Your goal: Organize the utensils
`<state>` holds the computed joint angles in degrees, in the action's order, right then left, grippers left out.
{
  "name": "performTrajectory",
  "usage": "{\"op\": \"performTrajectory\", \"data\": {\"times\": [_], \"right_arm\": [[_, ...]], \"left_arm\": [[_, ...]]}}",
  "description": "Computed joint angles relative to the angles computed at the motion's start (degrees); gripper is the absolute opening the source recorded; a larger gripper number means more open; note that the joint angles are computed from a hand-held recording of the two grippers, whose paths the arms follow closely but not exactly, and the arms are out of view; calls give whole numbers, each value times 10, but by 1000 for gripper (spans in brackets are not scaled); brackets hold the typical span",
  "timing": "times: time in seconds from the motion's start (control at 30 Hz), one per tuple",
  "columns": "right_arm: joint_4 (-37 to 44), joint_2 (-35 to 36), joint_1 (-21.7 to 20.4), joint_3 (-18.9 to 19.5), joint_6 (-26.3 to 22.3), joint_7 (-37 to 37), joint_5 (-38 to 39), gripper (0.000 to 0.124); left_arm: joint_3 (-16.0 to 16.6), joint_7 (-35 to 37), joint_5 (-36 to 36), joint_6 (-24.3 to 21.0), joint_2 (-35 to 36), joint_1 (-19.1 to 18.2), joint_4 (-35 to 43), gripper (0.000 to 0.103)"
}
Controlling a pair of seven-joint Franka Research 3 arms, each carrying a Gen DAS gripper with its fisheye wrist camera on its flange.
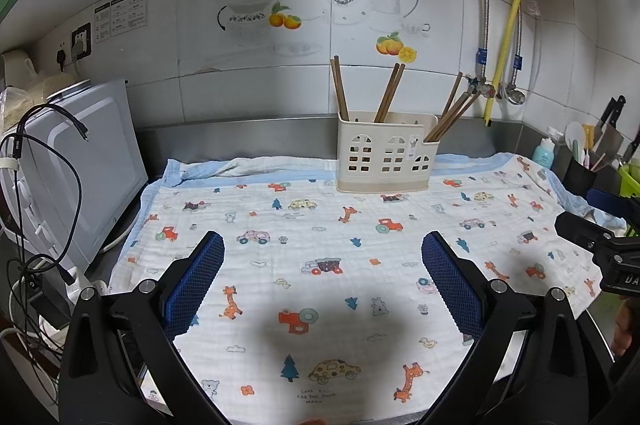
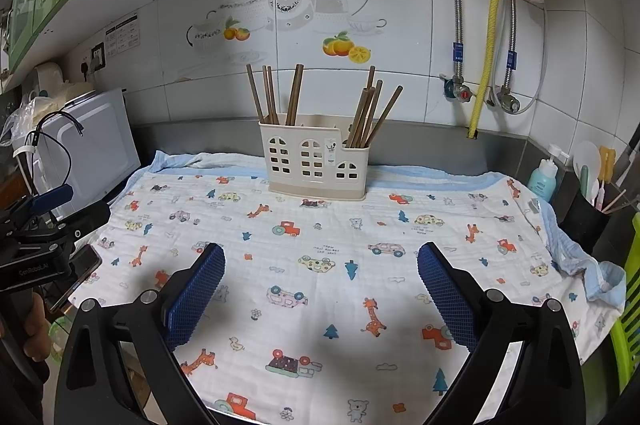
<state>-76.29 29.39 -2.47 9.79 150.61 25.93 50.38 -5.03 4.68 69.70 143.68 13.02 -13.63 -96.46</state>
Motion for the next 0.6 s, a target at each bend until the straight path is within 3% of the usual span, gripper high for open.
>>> {"op": "performTrajectory", "data": {"times": [0.6], "right_arm": [[12,10,1,0,-7,8,-9,94]], "left_arm": [[2,18,-13,-3,11,-4,11,98]]}}
